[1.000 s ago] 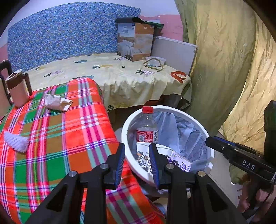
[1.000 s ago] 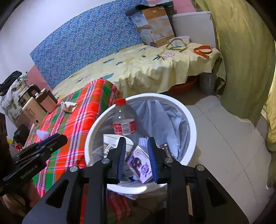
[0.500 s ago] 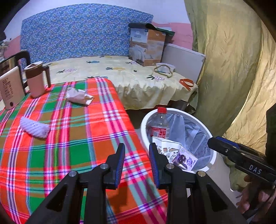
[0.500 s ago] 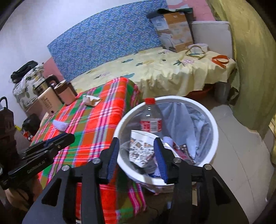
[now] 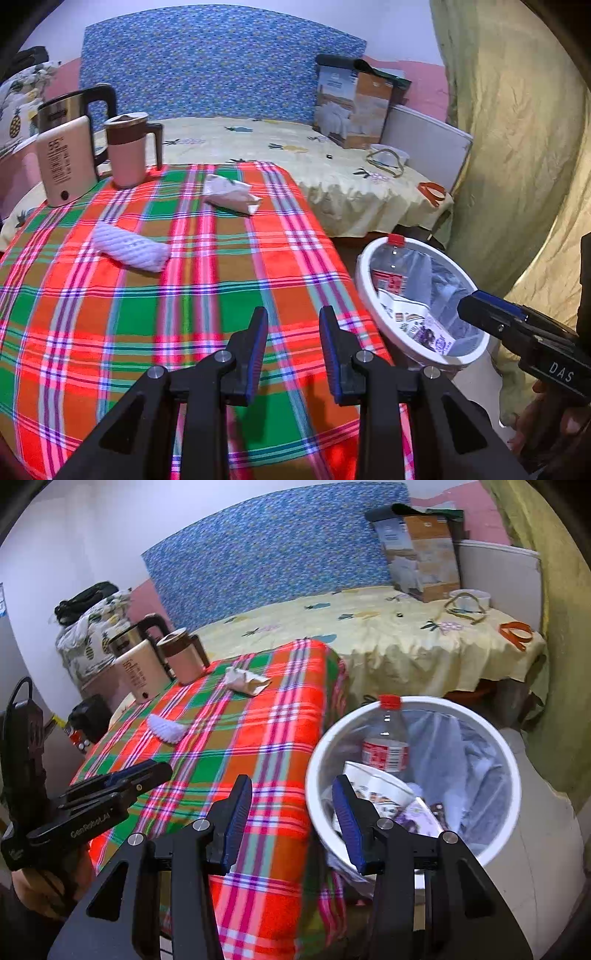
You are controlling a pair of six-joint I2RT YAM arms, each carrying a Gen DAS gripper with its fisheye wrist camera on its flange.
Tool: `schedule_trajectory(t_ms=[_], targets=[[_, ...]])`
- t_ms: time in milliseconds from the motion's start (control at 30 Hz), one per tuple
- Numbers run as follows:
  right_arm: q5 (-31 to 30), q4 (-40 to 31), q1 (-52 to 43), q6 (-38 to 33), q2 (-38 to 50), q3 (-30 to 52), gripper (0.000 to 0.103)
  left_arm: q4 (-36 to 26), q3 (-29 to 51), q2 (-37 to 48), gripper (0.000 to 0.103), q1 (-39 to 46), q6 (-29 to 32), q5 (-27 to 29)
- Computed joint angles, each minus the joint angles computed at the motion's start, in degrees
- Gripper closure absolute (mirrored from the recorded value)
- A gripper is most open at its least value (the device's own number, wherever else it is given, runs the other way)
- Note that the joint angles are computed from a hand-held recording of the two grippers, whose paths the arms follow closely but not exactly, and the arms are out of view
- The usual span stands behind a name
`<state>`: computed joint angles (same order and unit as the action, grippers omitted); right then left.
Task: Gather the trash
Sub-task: 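Move both open tools back over the table toward the remaining trash, then grasp the white foam mesh sleeve with the left tool while the right tool grasps the crumpled tissue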
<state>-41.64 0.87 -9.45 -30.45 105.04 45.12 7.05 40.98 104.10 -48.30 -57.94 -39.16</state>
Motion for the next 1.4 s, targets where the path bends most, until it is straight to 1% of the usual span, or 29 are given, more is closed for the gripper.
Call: schedule_trajectory(t_ms=[200, 233, 300, 333, 500, 567, 633, 867, 933, 1100, 1133, 1200, 1400], targets=[[1.66, -0.08, 3.66, 0.17, -0.44, -0.12, 0.055, 0.13, -3.97, -2.88, 0.072, 1.64, -1.53, -1.02], [1.94, 0.12, 4.25, 0.32, -0.64, -0.24, 0.055, 0.21, -4.58, -3.29, 0.068, 1.90, -1.84, -1.17], [2.61, 0.22, 5.34, 0.45, -0.50, 0.02, 0.055, 0.86, -5.87, -4.04, 0.063, 2.82, -2.26, -1.34], [2.61, 0.37, 5.76, 0.44, -0.46, 0.03, 0.055, 1.34, -6.62, -4.49, 0.063, 3.44, -2.33, -1.34], [3.26, 0.93, 8.31, 1.22, 0.46, 1.04, 0.055, 3.10, -9.23, -6.12, 0.062, 7.17, -1.73, -0.31], [3.68, 1.01, 9.40, 1.73, 0.96, 1.87, 0.055, 3.89, -10.03, -6.66, 0.060, 8.67, -1.31, 0.17], [3.73, 0.97, 10.10, 2.04, 1.46, 2.63, 0.055, 4.99, -10.78, -7.01, 0.055, 10.31, -0.83, 0.74], [4.20, 0.81, 13.31, 2.54, 4.17, 6.49, 0.055, 9.02, -13.52, -8.00, 0.050, 17.37, 0.61, 3.72], [4.57, 0.64, 14.10, 2.49, 5.04, 7.63, 0.055, 10.70, -14.38, -7.82, 0.047, 19.43, 0.99, 5.05], [5.03, 0.13, 16.20, 3.07, 7.75, 11.02, 0.054, 13.46, -14.89, -6.10, 0.043, 24.66, 1.16, 8.49], [5.20, 0.18, 16.55, 3.15, 8.12, 11.38, 0.051, 13.82, -14.48, -5.32, 0.042, 25.64, 1.07, 9.08], [5.30, 0.13, 17.12, 3.36, 8.79, 12.15, 0.049, 13.83, -13.47, -3.90, 0.042, 27.40, 0.83, 10.19], [6.29, -0.44, 18.76, 3.67, 10.72, 15.00, 0.049, 13.73, -8.58, 2.59, 0.040, 32.48, 0.96, 13.79]])
